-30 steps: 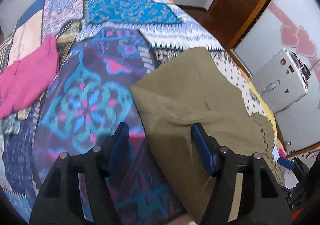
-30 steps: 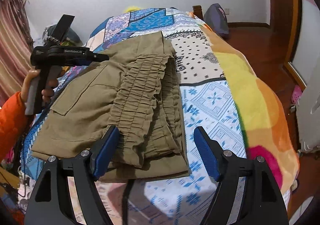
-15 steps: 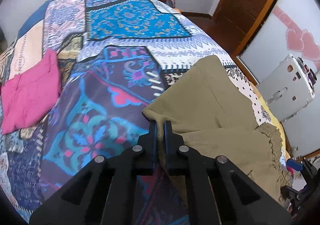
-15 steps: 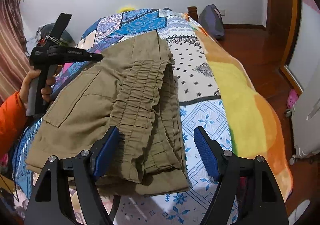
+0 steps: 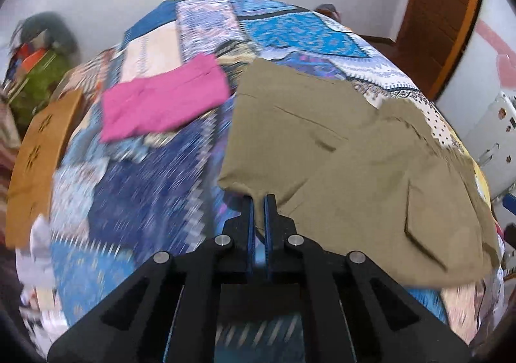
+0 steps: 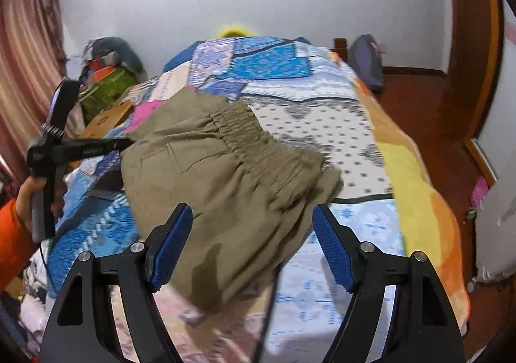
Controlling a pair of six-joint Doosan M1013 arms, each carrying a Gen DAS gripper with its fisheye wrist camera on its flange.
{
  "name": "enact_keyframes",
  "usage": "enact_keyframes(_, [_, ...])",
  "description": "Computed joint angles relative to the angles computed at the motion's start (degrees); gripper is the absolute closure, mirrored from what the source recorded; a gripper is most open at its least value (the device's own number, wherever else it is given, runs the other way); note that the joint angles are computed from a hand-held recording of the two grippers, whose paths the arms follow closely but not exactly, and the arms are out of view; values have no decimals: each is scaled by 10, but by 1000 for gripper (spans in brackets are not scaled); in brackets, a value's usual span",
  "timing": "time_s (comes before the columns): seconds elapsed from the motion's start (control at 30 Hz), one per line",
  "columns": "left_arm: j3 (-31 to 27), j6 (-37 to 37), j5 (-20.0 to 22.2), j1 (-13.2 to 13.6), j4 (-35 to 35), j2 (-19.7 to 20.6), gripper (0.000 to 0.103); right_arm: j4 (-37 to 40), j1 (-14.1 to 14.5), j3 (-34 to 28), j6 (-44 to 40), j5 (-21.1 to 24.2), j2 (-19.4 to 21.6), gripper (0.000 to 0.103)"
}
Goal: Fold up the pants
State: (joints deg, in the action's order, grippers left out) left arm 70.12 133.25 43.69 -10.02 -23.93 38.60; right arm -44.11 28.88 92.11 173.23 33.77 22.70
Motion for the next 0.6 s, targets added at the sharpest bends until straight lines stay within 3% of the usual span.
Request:
enact_keyframes(0.13, [48,-5,-32,18,-2,-28,97,50,-2,-20,-56,-8,20,30])
enact_keyframes(0.3, [59,0,3,45,-34,-32,95,119,-7,-41,-136,0,45,31])
enact_keyframes(0.4, [63,5,12,54,-44,-34,91,128,-11,-38,-133,-11,46,31])
enact_keyframes(0.53, [85,-55,-49,53,40,-43,93,132,-10,-40,-141,-2,44,31])
enact_keyframes(0.6, [78,-61,-31,61,46,-38,93,136,-9,-42,-149,6,42,31])
